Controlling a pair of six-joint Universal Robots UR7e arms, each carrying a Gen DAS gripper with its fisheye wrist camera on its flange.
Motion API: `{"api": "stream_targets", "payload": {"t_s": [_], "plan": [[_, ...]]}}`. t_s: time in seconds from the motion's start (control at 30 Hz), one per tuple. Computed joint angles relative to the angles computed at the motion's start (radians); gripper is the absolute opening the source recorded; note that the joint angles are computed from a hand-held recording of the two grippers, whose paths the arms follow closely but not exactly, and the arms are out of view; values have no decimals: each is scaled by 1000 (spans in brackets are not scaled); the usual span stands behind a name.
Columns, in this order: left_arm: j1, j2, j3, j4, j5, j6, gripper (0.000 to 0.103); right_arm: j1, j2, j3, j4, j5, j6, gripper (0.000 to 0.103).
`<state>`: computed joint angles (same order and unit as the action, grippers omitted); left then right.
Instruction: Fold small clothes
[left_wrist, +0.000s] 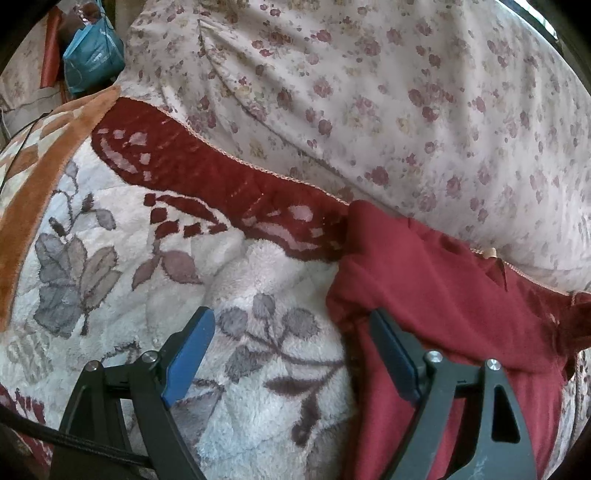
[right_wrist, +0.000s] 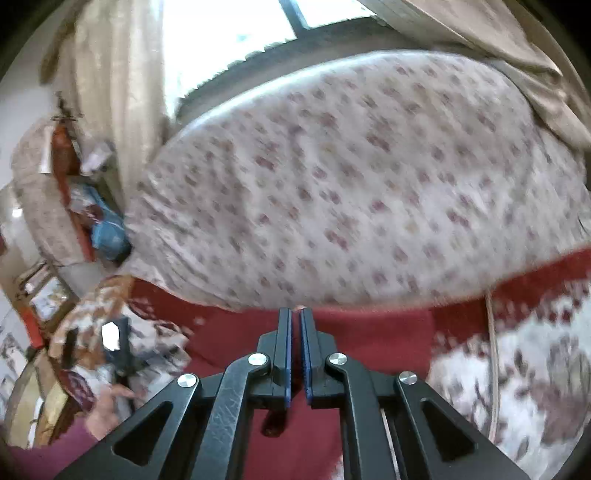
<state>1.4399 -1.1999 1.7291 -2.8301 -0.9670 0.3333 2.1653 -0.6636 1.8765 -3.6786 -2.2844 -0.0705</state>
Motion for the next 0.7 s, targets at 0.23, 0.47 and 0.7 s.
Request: {"api": "stream_targets", "payload": {"t_s": [0.23,0.47,0.7], "plan": [[2,-12,1,-6,-20,-8,85,-60,79,-240,382,209,5,6],[10,2,-27,9,-19,-16,85,-130,313,-571,677,279,14,5],[11,10,-38,18,-56,1,85,-180,511,-878,893,356,19,5]]}}
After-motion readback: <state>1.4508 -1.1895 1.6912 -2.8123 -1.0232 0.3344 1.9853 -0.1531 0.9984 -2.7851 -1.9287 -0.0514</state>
